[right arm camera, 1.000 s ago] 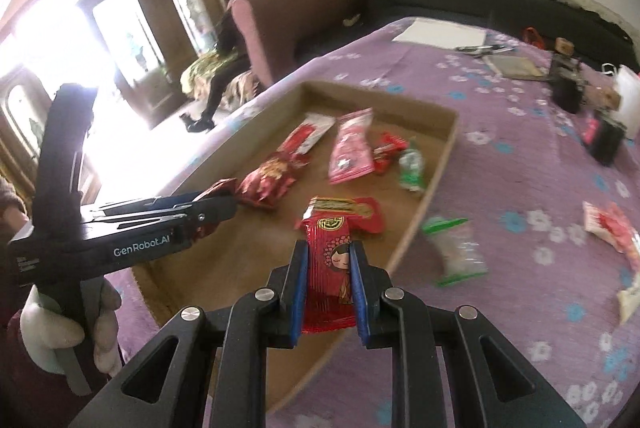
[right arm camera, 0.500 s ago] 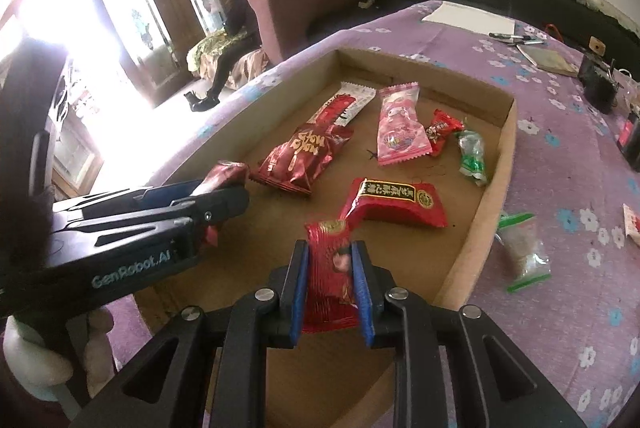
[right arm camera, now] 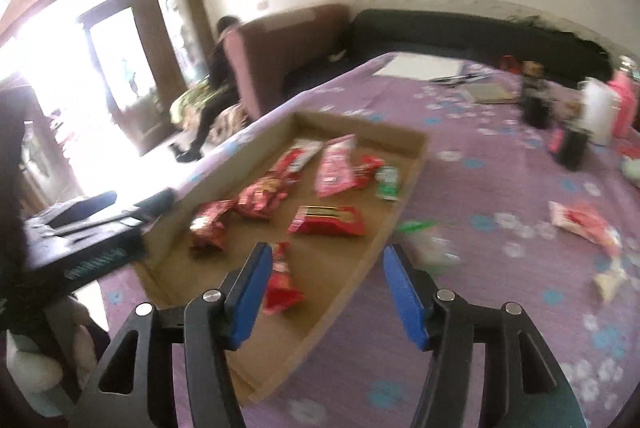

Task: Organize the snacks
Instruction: 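Move both open tools back over the loose snacks on the table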

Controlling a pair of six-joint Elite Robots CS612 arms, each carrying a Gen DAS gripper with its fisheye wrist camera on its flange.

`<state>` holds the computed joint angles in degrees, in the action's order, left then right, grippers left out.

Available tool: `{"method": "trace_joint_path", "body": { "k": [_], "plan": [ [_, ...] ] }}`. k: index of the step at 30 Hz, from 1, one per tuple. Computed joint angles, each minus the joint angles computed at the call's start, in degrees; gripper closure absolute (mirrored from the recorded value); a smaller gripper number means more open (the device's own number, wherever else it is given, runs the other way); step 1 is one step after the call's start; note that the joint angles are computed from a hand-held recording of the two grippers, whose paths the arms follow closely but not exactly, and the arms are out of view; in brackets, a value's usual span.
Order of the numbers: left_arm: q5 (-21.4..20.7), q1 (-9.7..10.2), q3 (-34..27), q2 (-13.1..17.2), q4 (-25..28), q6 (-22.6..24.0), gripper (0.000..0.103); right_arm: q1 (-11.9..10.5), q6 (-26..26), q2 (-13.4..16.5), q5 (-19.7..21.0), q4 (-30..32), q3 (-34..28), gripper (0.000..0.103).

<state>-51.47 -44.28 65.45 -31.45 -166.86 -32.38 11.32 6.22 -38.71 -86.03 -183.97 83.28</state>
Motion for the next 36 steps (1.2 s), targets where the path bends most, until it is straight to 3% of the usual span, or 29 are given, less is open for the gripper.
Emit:
{"method": "trace_joint_path", "body": {
  "k": [4, 11, 18, 36],
  "plan": [
    [1.08, -1.62, 0.6, -0.14, -3.37, 2.52, 0.019, -0.52, 3.31, -1.59, -3.74, -4.28, 4.1, 0.035],
    [-4.69, -3.31, -0.55, 0.58, -1.81, 7.19, 0.019, -1.3, 12.65, -3.53, -7.85, -9.31, 9.95, 0.029],
    [-8.37, -4.16, -1.1, 0.74, 1.01, 7.67, 0.019, -1.0, 12.62, -4.57, -14.25, -9.16, 12.32, 0.028],
    [-9.18, -4.28, -0.28, 0.35, 1.39, 6.74, 0.019, -0.77, 11.98, -4.44, -16.16, -7.83, 12.73, 0.024]
  ]
}}
